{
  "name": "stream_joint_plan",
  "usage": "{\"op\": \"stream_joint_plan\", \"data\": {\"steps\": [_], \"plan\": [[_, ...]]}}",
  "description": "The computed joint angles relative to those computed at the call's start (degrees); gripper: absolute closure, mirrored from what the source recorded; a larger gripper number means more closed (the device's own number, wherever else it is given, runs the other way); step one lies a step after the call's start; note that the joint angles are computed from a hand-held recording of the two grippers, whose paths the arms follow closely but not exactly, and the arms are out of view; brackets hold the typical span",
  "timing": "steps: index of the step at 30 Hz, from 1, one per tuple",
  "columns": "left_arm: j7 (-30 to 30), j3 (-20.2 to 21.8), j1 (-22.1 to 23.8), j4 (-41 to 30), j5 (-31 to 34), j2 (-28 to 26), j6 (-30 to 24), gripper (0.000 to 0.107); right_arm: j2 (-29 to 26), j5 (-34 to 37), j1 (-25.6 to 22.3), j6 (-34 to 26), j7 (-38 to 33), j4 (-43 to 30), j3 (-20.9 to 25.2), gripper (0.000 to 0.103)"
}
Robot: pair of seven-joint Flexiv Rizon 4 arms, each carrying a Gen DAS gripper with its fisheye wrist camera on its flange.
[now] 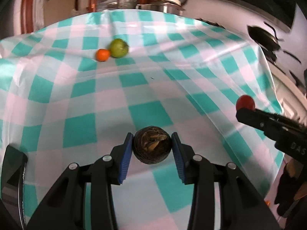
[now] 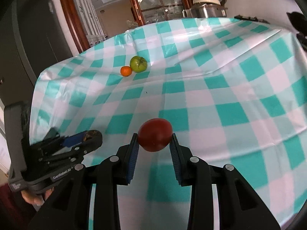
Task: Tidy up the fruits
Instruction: 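Carry the red tomato and brown fruit toward the white bin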
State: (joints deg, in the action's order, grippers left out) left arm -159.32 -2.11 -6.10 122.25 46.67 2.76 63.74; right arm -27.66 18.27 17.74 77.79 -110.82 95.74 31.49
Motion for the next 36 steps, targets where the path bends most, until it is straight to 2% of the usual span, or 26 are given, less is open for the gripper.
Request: {"op": "stream_joint_plan", "data": {"steps": [2, 9, 12, 17, 22, 28, 32, 36], "plan": [[0.48, -0.57, -0.44, -0.57, 0.15, -0.11, -0.79, 0.066, 1.01, 0.36, -0.33, 1.32, -0.45, 1.65, 0.04, 0.070], [2.21, -2.74, -3.12, -3.82, 1.48, -0.82, -4.37, 0.066, 4.99, 5.63, -6.77, 3.91, -6.49, 6.00, 4.51, 0.070], [3.93, -3.48, -4.92, -5.92, 1.32, -2.64, -5.20, 0.066, 7.43, 11.29, -11.93, 3.91, -11.57, 7.50, 7.37, 0.070], [7.37, -3.79, -8.80, -9.91, 1.39, -5.83, -6.53, 0.066, 11.41, 19.82, -15.93, 3.47, -17.32, 9.90, 6.07, 0.070], [13.32, -3.47, -12.27, -13.80, -1.46, -9.83, -5.87, 0.066, 14.58, 27.87, -19.23, 2.57, -21.38, 12.34, 2.72, 0.070], [20.83, -2.65, -16.83, -18.65, -5.13, -14.86, -5.70, 0.066, 16.50, 31.64, -19.57, 2.33, -21.94, 15.38, -4.29, 0.070], [26.87, -2.67, -19.65, -22.22, -7.97, -18.44, -5.56, 0.066, 16.52, 29.76, -17.01, 3.47, -19.62, 17.97, -9.88, 0.070], [37.83, -4.81, -21.06, -26.00, -13.65, -23.54, -4.08, 0.066, 15.38, 21.14, -13.35, 6.74, -13.11, 22.34, -15.21, 0.070]]}}
